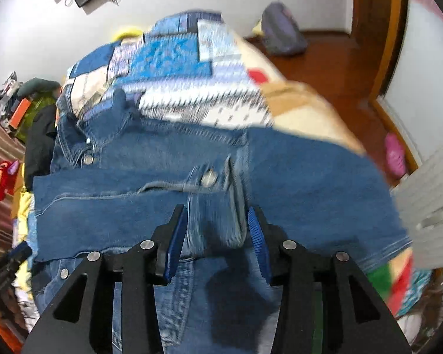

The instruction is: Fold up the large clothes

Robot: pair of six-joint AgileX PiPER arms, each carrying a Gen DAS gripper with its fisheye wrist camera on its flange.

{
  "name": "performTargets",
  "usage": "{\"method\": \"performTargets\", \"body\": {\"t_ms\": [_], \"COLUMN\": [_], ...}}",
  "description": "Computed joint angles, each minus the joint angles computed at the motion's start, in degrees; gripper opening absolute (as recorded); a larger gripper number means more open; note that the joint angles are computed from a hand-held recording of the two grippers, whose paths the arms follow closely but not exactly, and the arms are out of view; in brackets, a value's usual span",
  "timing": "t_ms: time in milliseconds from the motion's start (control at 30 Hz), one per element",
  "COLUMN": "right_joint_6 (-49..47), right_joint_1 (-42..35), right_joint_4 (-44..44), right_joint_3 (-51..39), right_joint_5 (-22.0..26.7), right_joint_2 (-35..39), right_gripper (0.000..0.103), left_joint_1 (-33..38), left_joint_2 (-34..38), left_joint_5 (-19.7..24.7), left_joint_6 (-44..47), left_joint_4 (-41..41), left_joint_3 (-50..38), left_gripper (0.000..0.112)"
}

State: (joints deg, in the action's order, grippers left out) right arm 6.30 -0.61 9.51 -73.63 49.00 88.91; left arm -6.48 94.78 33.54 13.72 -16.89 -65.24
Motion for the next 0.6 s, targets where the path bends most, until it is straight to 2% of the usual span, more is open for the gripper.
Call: {"method": "performTargets", "body": {"t_ms": [133, 200, 300, 467, 600], "right_joint_6": [0.15, 1.03, 3.88, 2.35, -1.68], "right_joint_1": [-2.48, -4.32, -6.55, -13.0, -19.67], "right_joint_4": [-1.39, -3.02, -6.37, -5.08, 0.52], "right_joint_3": [0.01, 0.84, 2.88, 6.85, 11.66], "right_joint_5": [-0.17, -0.7, -2.16, -2.17, -2.3], "right_joint_2": [-3.59, -5.96, -9.12, -11.37, -9.83], "right_gripper": [0.042, 0.054, 0.066, 0.067, 0.067], "left_joint_1": [-1.27, -2.02, -3.34, -5.56, -7.3], "left_joint_2": [0.4, 0.56, 1.07, 2.66, 4.3], "left_joint_5": [0.55, 0.17, -0.42, -1.39, -1.29], "left_joint_6": [-1.41, -1.97, -3.13, -4.86, -6.15], "left_joint_4": [0.87, 1.24, 2.23, 3.01, 3.42], "left_joint_3": [-3.32, -4.73, -7.02, -9.82, -11.53], "left_gripper": [0.047, 0.047, 0.047, 0.053, 0.054]}}
